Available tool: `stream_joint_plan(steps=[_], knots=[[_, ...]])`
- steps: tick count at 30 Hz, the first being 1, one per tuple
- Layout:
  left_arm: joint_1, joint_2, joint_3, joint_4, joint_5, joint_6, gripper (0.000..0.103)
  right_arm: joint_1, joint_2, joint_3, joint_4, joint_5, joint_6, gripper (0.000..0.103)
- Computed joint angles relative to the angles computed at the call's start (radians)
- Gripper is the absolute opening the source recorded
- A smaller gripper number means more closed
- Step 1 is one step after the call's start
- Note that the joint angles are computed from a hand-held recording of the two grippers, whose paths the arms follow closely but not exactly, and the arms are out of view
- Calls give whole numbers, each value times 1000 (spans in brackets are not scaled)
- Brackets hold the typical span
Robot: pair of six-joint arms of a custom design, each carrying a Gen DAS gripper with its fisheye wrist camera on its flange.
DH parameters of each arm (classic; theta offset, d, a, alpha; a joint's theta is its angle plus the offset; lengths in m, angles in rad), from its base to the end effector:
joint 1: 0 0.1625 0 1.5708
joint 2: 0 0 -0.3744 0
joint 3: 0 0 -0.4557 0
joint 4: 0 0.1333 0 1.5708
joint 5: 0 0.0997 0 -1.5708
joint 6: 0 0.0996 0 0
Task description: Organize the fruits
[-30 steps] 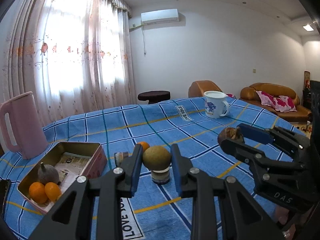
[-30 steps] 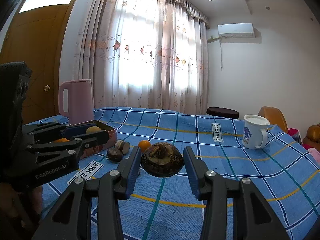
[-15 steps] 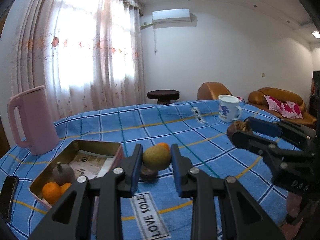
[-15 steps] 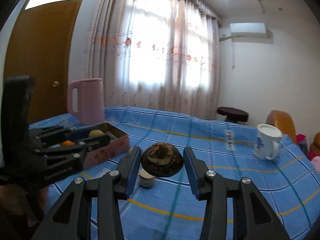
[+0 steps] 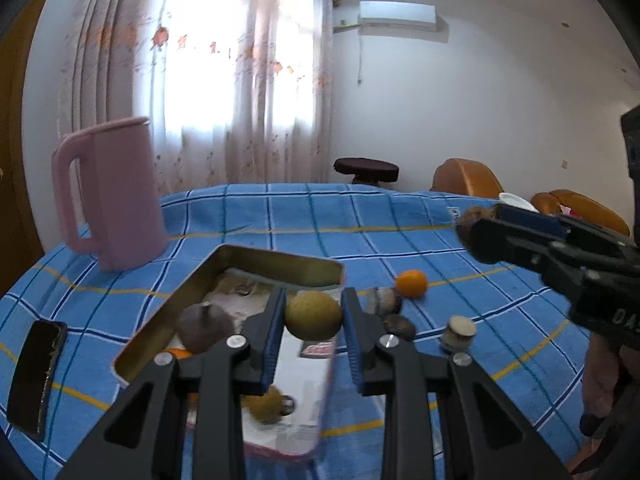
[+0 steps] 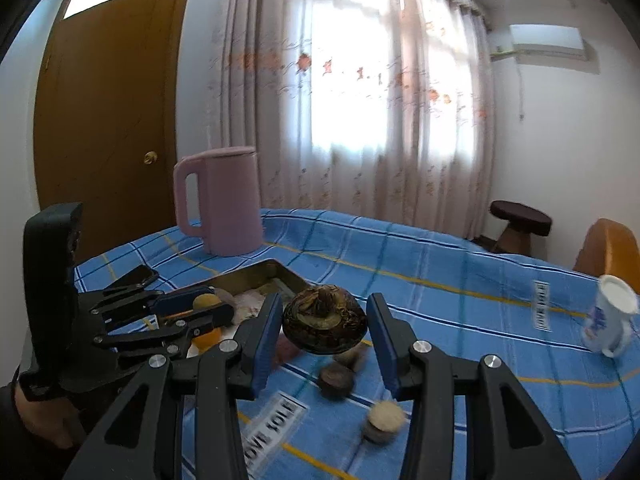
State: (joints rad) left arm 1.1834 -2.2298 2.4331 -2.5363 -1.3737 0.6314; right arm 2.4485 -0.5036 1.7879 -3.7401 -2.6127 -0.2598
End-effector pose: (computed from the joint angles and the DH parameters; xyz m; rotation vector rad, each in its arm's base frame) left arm 0.0068 -0.3879 0.3647 1.2121 2.3873 -1.0318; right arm 0.4600 -0.3206 -0.0486 0.6390 -2.0419 1.2922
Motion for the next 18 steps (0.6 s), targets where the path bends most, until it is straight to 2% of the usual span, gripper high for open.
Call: stream_joint_plan(steps=[5, 9, 14, 18], knots=[[36, 67, -47, 12, 2, 0, 30, -46, 46, -74, 90, 43, 11, 45], [59, 114, -88, 19, 1, -3, 30, -83, 69, -111, 170, 76, 50, 46], [84, 142, -117, 22, 9, 4, 30, -119, 86, -133, 263, 120, 120, 46], [105, 152, -128, 22, 9, 12, 30, -130, 104, -156, 310, 132, 140, 46]])
